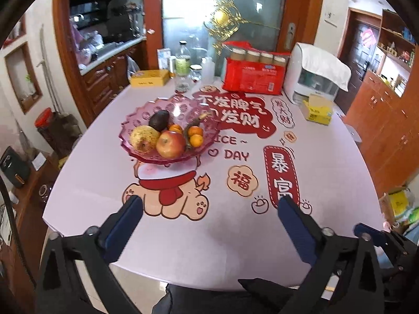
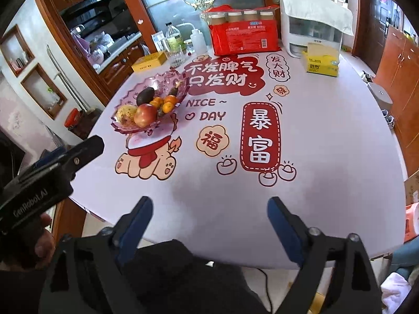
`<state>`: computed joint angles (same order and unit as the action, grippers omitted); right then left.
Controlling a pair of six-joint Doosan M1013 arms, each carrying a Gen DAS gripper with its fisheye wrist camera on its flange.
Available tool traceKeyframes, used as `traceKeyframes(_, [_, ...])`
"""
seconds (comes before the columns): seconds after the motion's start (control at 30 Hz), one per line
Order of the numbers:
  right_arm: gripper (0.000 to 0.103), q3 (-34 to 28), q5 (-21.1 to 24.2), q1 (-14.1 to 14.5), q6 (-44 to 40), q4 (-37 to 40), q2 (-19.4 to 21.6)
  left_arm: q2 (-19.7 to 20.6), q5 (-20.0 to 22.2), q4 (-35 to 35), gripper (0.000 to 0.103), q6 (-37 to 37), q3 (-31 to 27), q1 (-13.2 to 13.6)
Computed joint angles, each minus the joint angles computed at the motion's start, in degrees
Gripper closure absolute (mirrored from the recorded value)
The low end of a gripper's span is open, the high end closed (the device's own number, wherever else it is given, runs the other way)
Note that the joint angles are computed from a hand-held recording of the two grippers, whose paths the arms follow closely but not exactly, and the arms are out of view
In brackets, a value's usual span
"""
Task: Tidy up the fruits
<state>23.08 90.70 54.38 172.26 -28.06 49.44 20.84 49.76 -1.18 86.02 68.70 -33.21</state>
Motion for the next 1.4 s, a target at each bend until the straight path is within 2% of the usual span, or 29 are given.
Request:
traceKeyframes(0.07, [0.000, 0.2, -0.1, 0.4, 0.6, -1.9, 0.0, -1.0, -3.0, 4.1, 0.001, -2.6, 1.7, -0.6])
traceKeyframes(0.13, [0.000, -0.4, 0.2, 0.6, 0.6, -3.2, 0.4, -1.4, -3.5, 7.7, 0.001, -4.0, 2.4, -1.4])
traceKeyframes(0.33, [0.000, -3.6, 2.7, 1.0, -1.0, -4.1, 2.0, -1.8, -3.5, 8.2, 0.001, -4.2, 3.0, -1.4])
traceKeyframes(0.9, [0.000, -6.7, 2.8, 1.0, -3.1, -3.6, 3.8, -2.0, -2.7, 10.6, 0.001, -7.5, 3.5, -1.1])
traceKeyframes(1.4, [0.000, -4.5, 2.4, 0.6, -2.1, -2.5, 2.8, -0.8, -0.8, 8.1, 0.001, -4.9, 2.2, -1.1])
